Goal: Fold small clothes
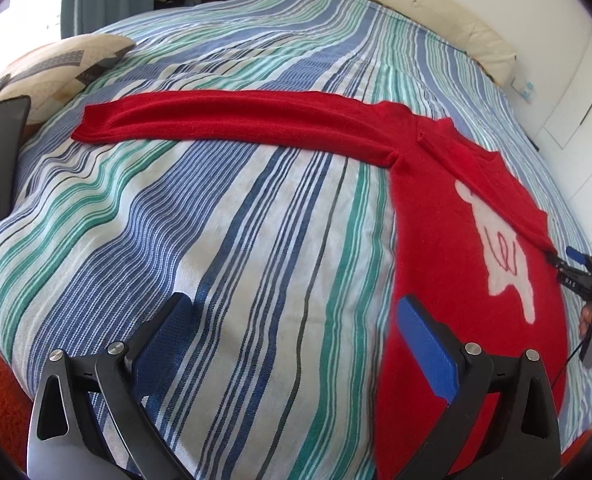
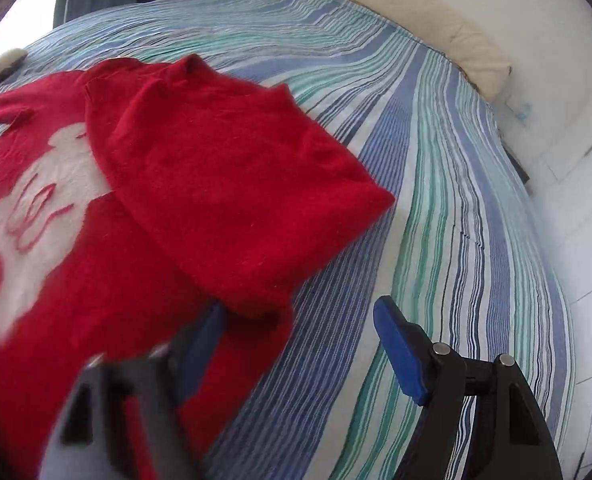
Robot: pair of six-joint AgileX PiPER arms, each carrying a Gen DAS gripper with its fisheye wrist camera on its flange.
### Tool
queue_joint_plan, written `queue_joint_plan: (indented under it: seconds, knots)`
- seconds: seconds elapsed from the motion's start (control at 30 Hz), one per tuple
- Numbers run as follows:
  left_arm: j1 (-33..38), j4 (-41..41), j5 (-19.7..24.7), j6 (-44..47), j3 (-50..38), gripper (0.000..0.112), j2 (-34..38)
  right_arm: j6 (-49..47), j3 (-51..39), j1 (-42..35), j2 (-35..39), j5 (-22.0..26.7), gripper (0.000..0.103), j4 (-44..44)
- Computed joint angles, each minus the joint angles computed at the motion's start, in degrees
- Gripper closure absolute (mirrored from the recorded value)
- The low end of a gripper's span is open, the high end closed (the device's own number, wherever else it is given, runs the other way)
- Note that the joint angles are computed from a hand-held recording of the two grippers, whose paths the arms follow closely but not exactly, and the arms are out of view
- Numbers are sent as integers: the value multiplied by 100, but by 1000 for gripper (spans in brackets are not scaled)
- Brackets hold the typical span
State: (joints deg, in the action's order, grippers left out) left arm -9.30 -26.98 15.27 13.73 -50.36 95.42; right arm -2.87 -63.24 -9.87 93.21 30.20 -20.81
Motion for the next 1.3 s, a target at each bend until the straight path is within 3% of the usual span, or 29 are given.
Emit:
queue_joint_plan:
  seconds: [0.03, 0.1, 0.2, 0.33, 0.43, 0.5, 0.6, 0.67, 0.73, 0.77, 0.97, 1.0, 1.03, 1.07, 1.17, 1.23, 1.3]
  knots:
    - [-45, 240, -53, -213, 27, 10, -16, 573, 32, -61, 76, -147, 37, -573]
    - [-106, 481, -127, -391, 78, 10, -53, 1368, 81, -203, 209, -85, 37, -1110]
    - [-123, 403, -78, -255, 10, 10, 34, 1438, 369, -393, 13, -400, 36, -913]
    - [-113, 30, 20, 133, -78, 10, 80, 243, 281, -529, -120, -309, 34, 201]
    - [8, -740, 144, 872, -80, 10, 52, -424, 134, -737, -406, 126, 34, 829]
    - [51, -940, 256, 1016, -142, 10, 97, -346, 94, -564, -736, 305, 34, 643]
    - [58, -1008, 314, 1019, -227, 10, 180, -1741, -492, 13, -881, 877, 35, 1947]
    - [40, -975, 283, 981, -233, 10, 185, -2698, -1373, 480, -397, 1645, 48, 3057]
    - [32, -941, 249, 962, -204, 10, 156, -3005, -2218, 1037, 311, 2075, 62, 3443]
    - [28, -868, 228, 898, -189, 10, 137, -2894, -2599, 1315, 708, 2127, 68, 3362]
    - [208, -1032, 346, 1036, -253, 10, 182, -1830, -4662, 1975, 2813, 2497, 71, 2394]
    - [244, -1103, 396, 1091, -290, 10, 214, -1760, -4825, 1996, 2996, 2542, 76, 2310]
    - [273, -1154, 430, 1124, -322, 10, 239, -1717, -4985, 2011, 3154, 2622, 94, 2249]
    - [292, -1184, 443, 1135, -337, 10, 253, -1640, -5002, 2032, 3191, 2615, 100, 2137]
    - [342, -1348, 499, 1272, -334, 10, 262, -1934, -4546, 1830, 2757, 2361, 100, 2729]
    - [316, -1282, 491, 1238, -342, 10, 277, -2631, -4221, 1712, 2382, 2472, 100, 3378]
    - [236, -1022, 476, 998, -389, 10, 314, -2993, -3931, 1852, 2175, 2669, 99, 3270]
